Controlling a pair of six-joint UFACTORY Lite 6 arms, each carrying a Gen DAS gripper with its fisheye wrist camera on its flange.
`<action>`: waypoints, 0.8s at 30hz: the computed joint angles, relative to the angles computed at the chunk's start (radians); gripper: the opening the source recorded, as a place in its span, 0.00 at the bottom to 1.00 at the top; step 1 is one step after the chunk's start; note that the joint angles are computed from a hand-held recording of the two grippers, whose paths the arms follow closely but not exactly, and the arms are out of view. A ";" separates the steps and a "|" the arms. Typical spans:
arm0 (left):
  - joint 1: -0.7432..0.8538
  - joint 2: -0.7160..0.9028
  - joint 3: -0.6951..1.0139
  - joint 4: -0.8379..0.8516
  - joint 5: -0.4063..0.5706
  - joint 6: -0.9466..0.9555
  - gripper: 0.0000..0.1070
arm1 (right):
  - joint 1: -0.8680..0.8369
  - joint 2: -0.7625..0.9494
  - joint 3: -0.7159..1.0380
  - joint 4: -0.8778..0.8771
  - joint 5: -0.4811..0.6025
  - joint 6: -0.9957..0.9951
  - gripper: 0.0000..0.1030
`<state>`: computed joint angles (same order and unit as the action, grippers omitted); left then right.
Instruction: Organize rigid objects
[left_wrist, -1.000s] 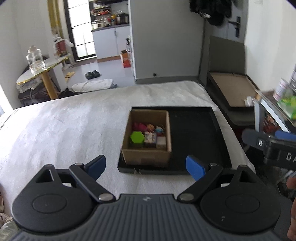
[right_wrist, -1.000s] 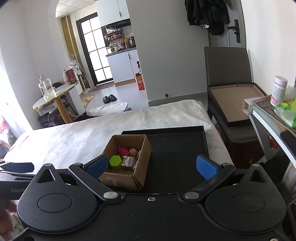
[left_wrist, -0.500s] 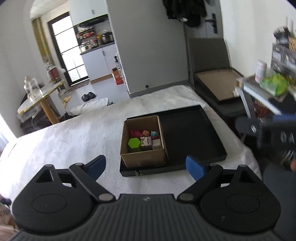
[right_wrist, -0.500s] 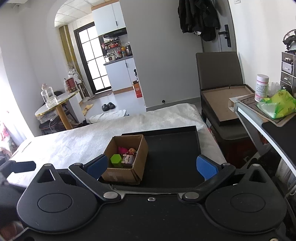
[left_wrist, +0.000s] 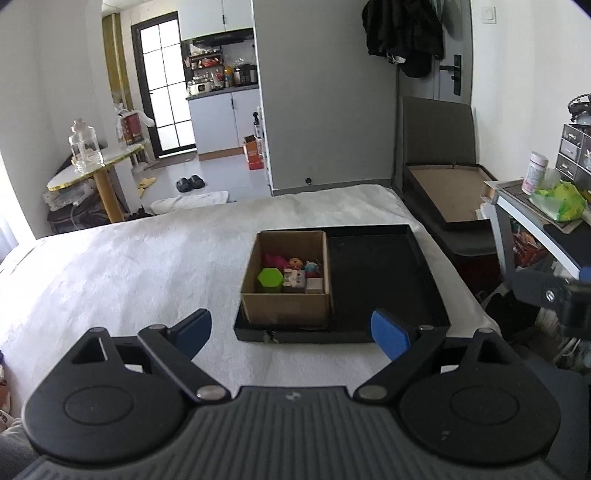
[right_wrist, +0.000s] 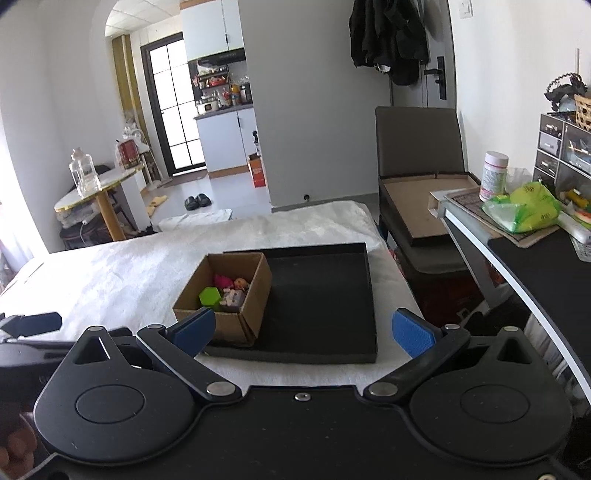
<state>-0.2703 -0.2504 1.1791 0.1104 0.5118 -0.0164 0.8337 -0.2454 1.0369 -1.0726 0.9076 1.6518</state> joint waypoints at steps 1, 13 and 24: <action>0.018 -0.001 0.007 -0.060 0.004 0.068 0.87 | 0.007 -0.001 -0.001 0.001 0.007 0.001 1.00; 0.110 -0.049 -0.022 -0.229 0.018 0.252 0.90 | 0.105 0.040 0.036 0.007 0.114 0.031 1.00; 0.133 -0.077 -0.040 -0.298 0.022 0.344 0.90 | 0.116 0.020 0.027 0.026 0.121 0.040 1.00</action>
